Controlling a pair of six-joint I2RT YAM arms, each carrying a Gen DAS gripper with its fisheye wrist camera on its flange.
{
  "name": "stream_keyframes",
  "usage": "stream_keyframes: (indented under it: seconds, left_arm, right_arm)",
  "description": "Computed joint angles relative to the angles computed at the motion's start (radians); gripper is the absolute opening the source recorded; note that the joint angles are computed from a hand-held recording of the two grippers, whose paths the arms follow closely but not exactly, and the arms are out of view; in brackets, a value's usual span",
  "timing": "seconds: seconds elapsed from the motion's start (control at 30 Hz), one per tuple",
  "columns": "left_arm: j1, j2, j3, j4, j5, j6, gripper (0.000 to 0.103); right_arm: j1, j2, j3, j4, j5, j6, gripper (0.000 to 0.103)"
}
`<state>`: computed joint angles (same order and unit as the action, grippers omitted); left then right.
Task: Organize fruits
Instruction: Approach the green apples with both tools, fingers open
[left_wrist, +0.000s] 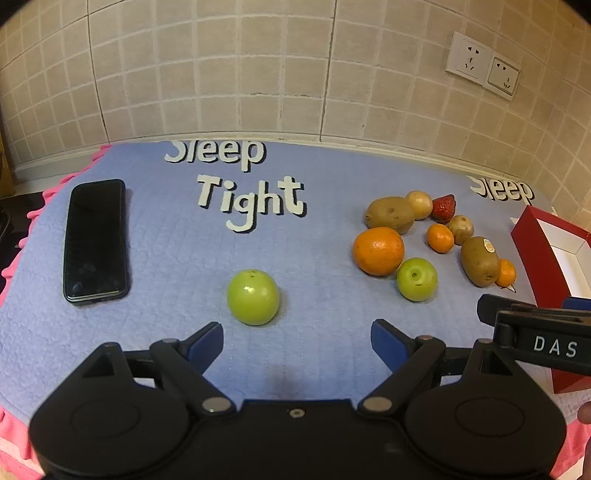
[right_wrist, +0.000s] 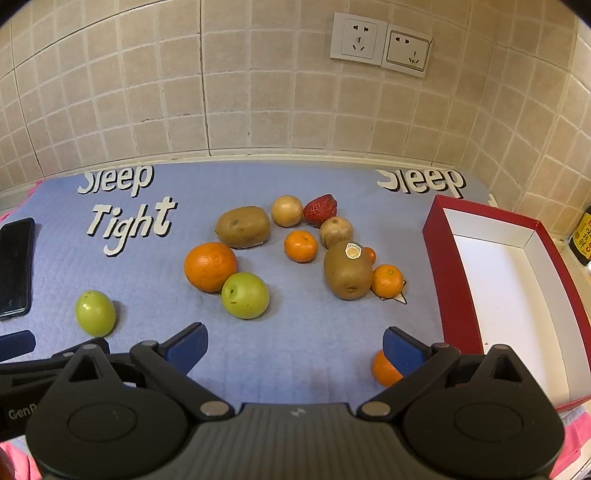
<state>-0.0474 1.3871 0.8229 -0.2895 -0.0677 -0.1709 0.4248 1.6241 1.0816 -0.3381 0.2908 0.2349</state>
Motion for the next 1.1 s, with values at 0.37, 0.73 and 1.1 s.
stream_keyframes:
  seconds: [0.37,0.73,1.1]
  left_arm:
    - [0.055,0.050,-0.001,0.040,0.015,0.020,0.103]
    - [0.127,0.161,0.043,0.104,0.042,0.047,0.103]
    - [0.147,0.321,0.098,0.199,0.081,0.095,0.103]
  right_arm:
    - [0.023,0.086,0.055,0.012,-0.003,-0.015,0.102]
    - [0.031,0.210,0.160,0.015,-0.007,-0.036,0.102]
    - [-0.028,0.347,0.239,0.101,-0.086,-0.075,0.094]
